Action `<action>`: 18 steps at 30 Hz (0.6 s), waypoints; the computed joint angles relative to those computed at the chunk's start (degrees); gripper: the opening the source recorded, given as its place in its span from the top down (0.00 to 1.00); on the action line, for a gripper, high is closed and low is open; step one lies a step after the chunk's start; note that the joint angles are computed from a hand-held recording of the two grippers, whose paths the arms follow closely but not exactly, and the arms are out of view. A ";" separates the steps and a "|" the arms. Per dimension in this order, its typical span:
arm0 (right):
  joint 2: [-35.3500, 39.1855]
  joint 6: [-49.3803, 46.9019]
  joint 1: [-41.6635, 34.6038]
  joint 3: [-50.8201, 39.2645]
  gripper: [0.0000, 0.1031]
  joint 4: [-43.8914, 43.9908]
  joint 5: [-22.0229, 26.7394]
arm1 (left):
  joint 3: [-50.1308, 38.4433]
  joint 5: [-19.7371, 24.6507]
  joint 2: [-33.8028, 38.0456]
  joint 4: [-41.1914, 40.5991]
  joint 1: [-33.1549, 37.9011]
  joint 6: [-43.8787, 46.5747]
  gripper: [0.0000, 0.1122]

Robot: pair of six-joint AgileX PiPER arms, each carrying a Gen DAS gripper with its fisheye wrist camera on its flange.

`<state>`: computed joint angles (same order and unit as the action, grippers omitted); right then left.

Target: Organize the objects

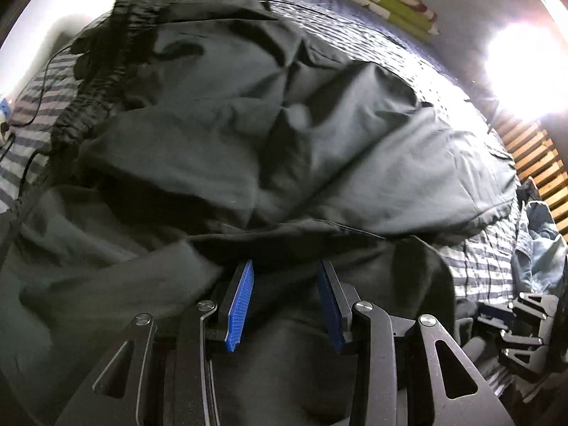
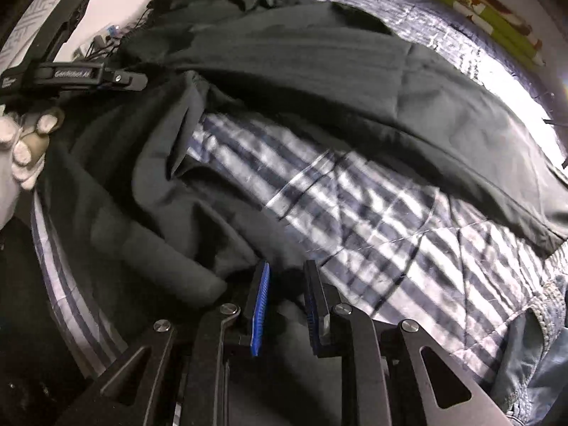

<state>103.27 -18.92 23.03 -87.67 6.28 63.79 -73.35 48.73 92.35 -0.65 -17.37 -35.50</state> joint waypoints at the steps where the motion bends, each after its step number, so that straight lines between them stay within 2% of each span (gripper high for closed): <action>1: -0.41 -0.41 0.24 0.60 0.83 -0.03 -0.17 | 0.11 0.26 -0.07 0.74 0.01 -0.48 0.64; 6: -0.55 0.76 2.18 2.27 0.83 -2.94 -1.17 | 0.65 0.35 0.15 0.57 0.63 0.34 0.64; 9: -1.17 0.06 2.66 2.98 1.00 -2.50 -1.72 | 0.51 0.44 0.08 0.78 0.44 0.11 0.64; 11: -2.60 1.43 3.04 3.91 1.00 -4.68 -2.69 | 0.87 0.17 -0.11 0.28 0.90 0.55 0.64; 18: -4.52 3.98 -9.17 0.08 1.00 -0.45 -3.15 | -0.14 -0.23 1.56 -0.37 0.44 1.71 0.64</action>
